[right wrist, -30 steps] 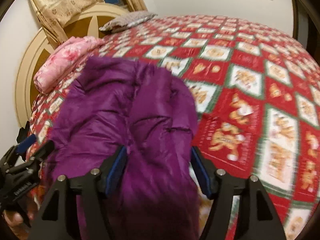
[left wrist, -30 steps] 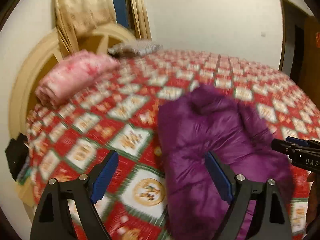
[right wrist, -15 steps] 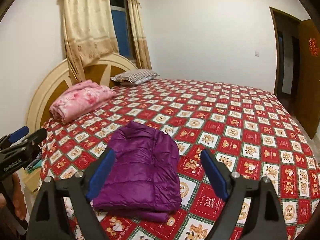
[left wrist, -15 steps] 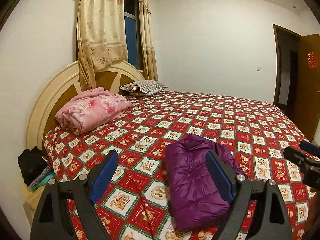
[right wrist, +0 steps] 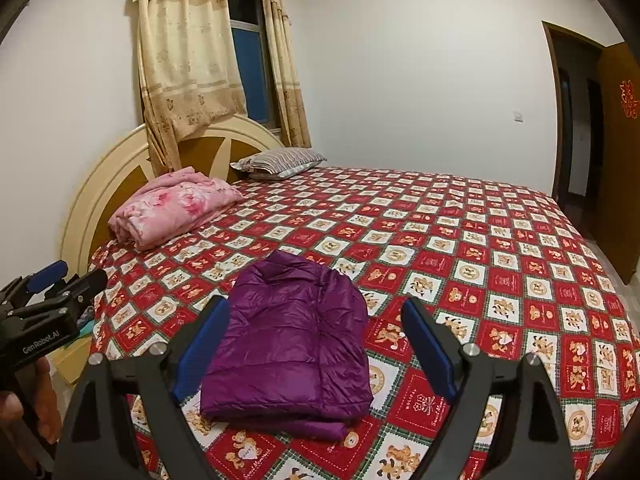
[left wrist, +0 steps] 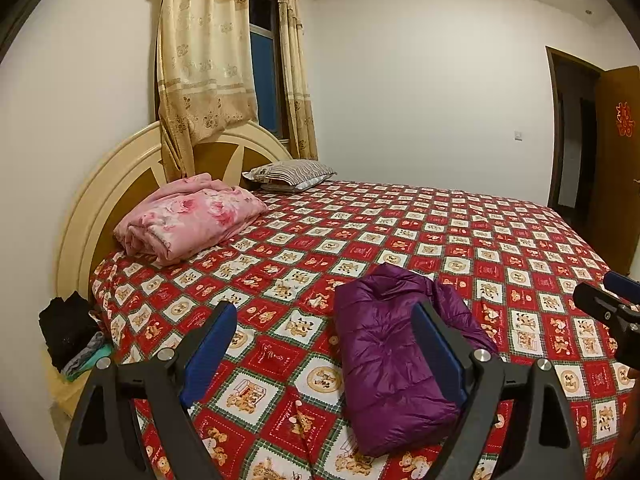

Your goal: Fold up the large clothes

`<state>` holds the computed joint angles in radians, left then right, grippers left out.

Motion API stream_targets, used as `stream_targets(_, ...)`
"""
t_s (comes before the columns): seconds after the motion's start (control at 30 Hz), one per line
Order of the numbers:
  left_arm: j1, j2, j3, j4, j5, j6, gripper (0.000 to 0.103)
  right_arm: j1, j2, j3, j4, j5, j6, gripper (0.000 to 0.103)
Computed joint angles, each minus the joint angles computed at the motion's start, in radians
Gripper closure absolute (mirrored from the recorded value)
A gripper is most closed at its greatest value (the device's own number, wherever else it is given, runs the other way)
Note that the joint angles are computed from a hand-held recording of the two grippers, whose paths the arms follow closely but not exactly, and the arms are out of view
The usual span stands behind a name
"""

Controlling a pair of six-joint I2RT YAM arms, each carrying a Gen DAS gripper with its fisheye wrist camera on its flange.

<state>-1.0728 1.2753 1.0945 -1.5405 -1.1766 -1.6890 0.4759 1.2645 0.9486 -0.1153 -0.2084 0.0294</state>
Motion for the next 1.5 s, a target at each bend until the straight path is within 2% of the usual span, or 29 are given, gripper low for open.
stream_targets(0.47, 0.011, -0.003, -0.003, 0.029, 0.003, 0.038, 0.014, -0.001, 0.001, 0.001, -0.003, -0.003, -0.001, 0.013)
stream_targets(0.57, 0.025, -0.008, -0.008, 0.067, 0.001, 0.081, 0.014, 0.000, 0.000, 0.001, -0.001, -0.001, -0.001, 0.013)
stream_targets(0.7, 0.024, -0.007, -0.007, 0.068, 0.003, 0.081, 0.014, 0.005, 0.003, 0.003, 0.000, 0.005, 0.001, 0.013)
stream_targets(0.97, 0.053, -0.030, -0.013, 0.133, -0.002, 0.186, 0.014, -0.001, 0.004, 0.000, 0.000, -0.003, -0.003, 0.013)
stream_targets(1.1, 0.049, -0.024, -0.007, 0.127, 0.000, 0.172, 0.014, -0.005, 0.005, 0.001, -0.002, -0.006, -0.005, 0.012)
stream_targets(1.5, 0.068, -0.041, -0.025, 0.194, 0.005, 0.254, 0.014, -0.016, 0.000, -0.011, 0.010, -0.016, -0.011, 0.012)
